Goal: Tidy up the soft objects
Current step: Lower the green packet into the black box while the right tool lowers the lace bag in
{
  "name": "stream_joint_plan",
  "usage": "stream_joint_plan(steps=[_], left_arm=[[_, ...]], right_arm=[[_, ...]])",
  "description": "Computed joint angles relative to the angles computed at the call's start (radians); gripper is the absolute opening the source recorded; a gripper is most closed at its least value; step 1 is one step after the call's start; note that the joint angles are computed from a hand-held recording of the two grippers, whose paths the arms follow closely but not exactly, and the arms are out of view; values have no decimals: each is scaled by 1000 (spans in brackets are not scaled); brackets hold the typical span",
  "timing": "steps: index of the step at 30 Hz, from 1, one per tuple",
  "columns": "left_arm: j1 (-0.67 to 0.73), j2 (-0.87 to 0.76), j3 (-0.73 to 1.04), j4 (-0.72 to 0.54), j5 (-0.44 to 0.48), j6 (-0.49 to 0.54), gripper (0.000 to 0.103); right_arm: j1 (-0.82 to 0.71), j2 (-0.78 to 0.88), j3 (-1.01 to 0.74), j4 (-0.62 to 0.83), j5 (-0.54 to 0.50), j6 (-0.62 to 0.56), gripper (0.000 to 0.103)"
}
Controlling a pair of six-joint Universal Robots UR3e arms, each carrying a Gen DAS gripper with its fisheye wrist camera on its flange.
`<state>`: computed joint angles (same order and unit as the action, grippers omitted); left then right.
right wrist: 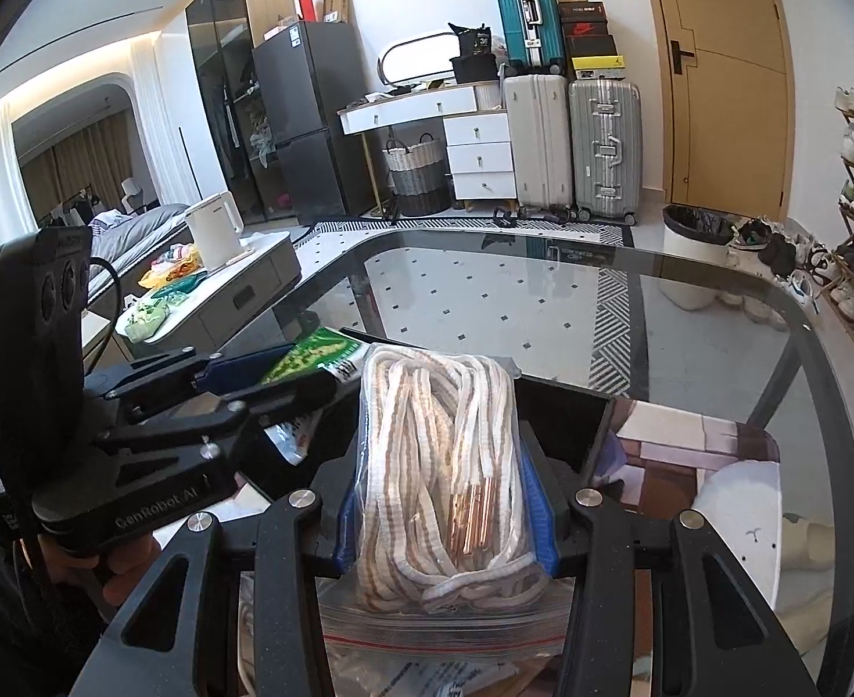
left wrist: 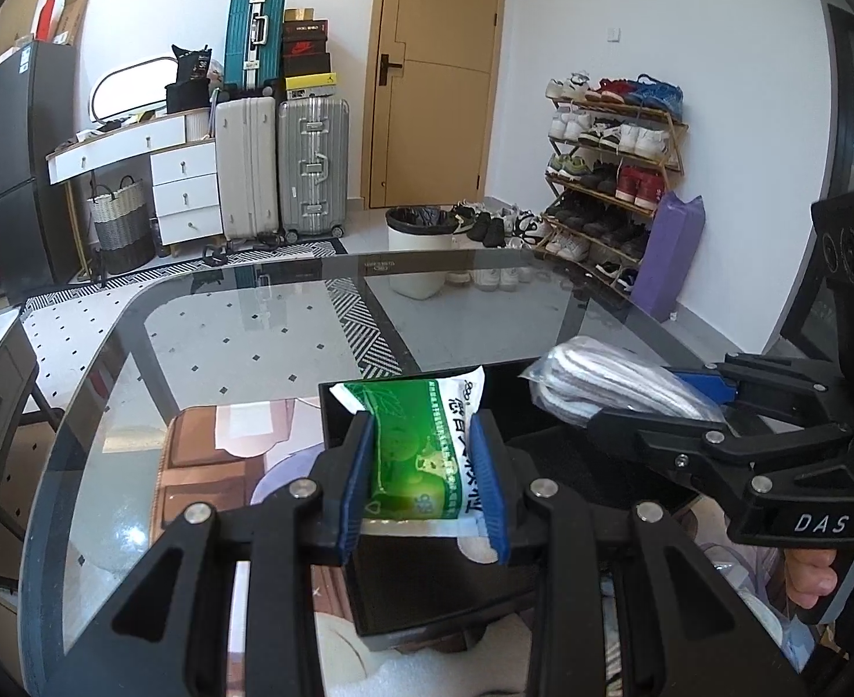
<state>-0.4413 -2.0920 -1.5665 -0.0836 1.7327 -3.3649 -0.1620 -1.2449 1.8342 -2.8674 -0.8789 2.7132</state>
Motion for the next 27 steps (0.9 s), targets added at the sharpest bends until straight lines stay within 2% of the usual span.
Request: stream_joint_plan(steps=[9,13,27], left_arm=[[-5,-43,64,-90,-19,11,32],[-29,-55,92,-123,8,34,32],[-42,-26,40,-123,-27,8,32]], right_arm=[[21,90,-106,52,-23,-8,45],[22,101,-115,55,-25,-19,45],[-3,77,-88,96,-10,-74,45]])
